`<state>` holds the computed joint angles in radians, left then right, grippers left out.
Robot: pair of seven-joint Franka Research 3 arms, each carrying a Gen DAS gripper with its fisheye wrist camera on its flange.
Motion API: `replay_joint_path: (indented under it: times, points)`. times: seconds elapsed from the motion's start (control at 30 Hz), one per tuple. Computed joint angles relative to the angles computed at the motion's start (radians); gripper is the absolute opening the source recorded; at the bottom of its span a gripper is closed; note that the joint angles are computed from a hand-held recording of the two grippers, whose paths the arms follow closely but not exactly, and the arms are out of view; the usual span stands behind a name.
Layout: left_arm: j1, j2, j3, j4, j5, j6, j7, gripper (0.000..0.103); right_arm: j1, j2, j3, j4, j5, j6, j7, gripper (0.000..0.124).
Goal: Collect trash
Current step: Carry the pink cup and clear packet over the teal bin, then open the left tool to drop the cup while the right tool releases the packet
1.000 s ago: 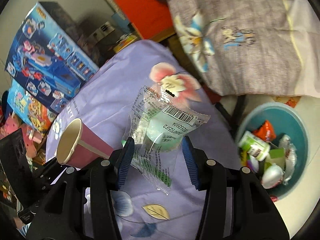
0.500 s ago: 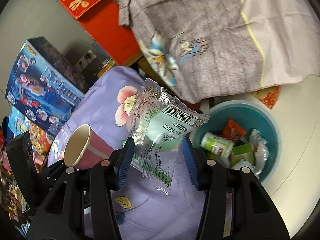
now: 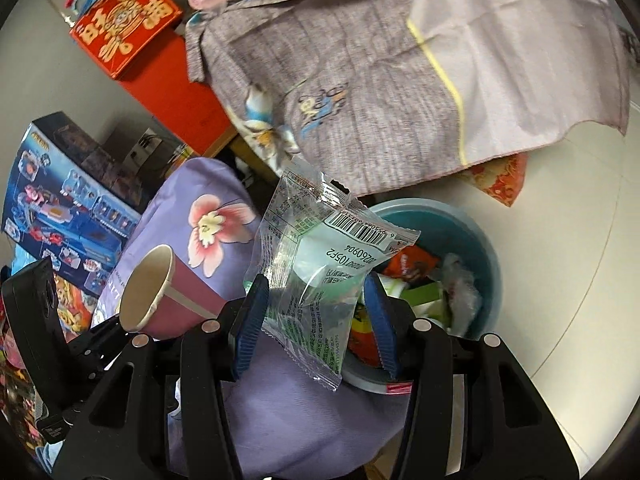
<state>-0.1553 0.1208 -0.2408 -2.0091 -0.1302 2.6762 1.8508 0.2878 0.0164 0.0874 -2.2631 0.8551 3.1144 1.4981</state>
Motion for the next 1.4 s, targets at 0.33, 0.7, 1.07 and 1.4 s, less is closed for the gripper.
replay_joint_path:
  times: [0.33, 0.7, 1.07, 1.4]
  points:
    - [-0.03, 0.063, -0.018, 0.058, 0.072, -0.028, -0.047, 0.059, -0.01, -0.012, -0.012, -0.02, 0.186, -0.01, -0.153, 0.047]
    - [-0.043, 0.131, -0.038, 0.126, 0.1, -0.066, -0.058, 0.059, -0.031, -0.005, -0.026, -0.032, 0.149, -0.032, -0.108, 0.048]
    - [-0.042, 0.213, -0.054, 0.216, 0.099, -0.118, -0.044, 0.059, -0.055, 0.019, -0.026, -0.017, 0.118, -0.051, -0.075, 0.048]
    - [-0.054, 0.245, -0.047, 0.244, 0.126, -0.126, -0.072, 0.08, -0.072, 0.041, -0.021, 0.003, 0.069, -0.075, -0.038, 0.048]
